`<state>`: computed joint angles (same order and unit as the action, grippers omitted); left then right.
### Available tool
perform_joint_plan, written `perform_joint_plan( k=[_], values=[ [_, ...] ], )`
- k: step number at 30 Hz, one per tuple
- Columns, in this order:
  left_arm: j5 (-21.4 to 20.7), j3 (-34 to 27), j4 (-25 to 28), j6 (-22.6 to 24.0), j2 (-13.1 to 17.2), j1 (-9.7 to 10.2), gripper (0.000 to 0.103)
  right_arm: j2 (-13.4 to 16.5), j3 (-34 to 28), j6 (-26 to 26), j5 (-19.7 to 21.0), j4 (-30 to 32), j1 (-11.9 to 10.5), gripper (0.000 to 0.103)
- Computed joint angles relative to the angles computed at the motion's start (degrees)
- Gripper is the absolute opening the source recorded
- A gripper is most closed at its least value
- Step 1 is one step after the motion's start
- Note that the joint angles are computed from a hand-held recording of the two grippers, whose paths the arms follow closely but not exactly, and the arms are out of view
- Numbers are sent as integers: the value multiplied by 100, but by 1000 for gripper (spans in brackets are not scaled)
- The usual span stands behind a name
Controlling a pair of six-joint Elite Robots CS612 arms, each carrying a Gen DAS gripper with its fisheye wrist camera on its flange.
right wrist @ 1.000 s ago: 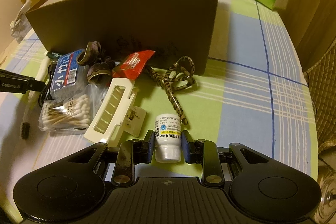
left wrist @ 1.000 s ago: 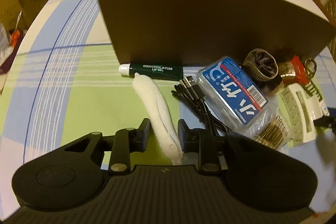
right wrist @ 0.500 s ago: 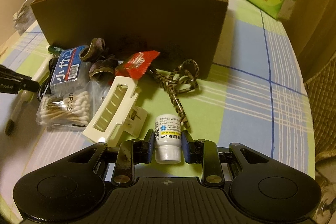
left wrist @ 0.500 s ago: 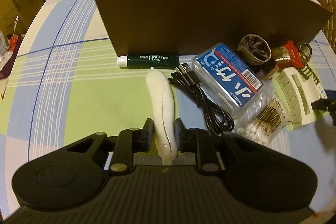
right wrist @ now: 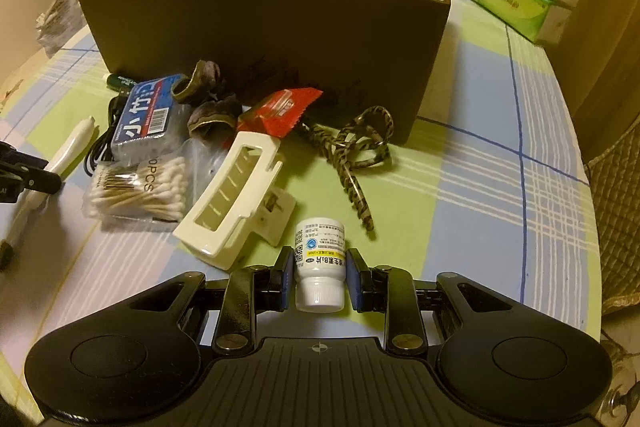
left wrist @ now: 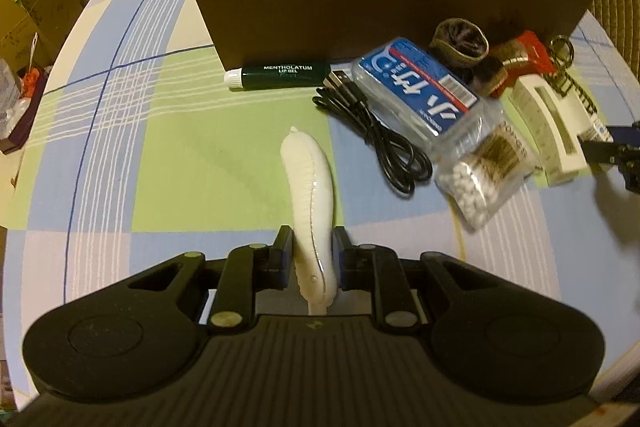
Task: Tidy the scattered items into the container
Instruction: 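Lift the bottle and toothbrush and carry both over the box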
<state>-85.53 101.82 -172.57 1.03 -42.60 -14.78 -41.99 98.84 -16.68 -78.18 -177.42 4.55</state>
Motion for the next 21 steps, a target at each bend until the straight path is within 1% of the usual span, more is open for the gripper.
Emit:
perform_joint_plan(
  k=[3, 11, 16, 21],
  values=[
    [-53, 23, 36, -62, -28, -2, 16, -21, 40, 11, 26, -28, -8, 24],
    [-247, 214, -167, -216, -188, 7, 16, -121, 105, 145, 173, -59, -61, 24],
    [-323, 263, -362, -232, -270, -5, 16, -162, 107, 197, 264, -59, -64, 24],
    [-380, 241, -353, -226, -297, -14, 16, -190, 148, 258, 280, -70, -57, 24]
  ],
)
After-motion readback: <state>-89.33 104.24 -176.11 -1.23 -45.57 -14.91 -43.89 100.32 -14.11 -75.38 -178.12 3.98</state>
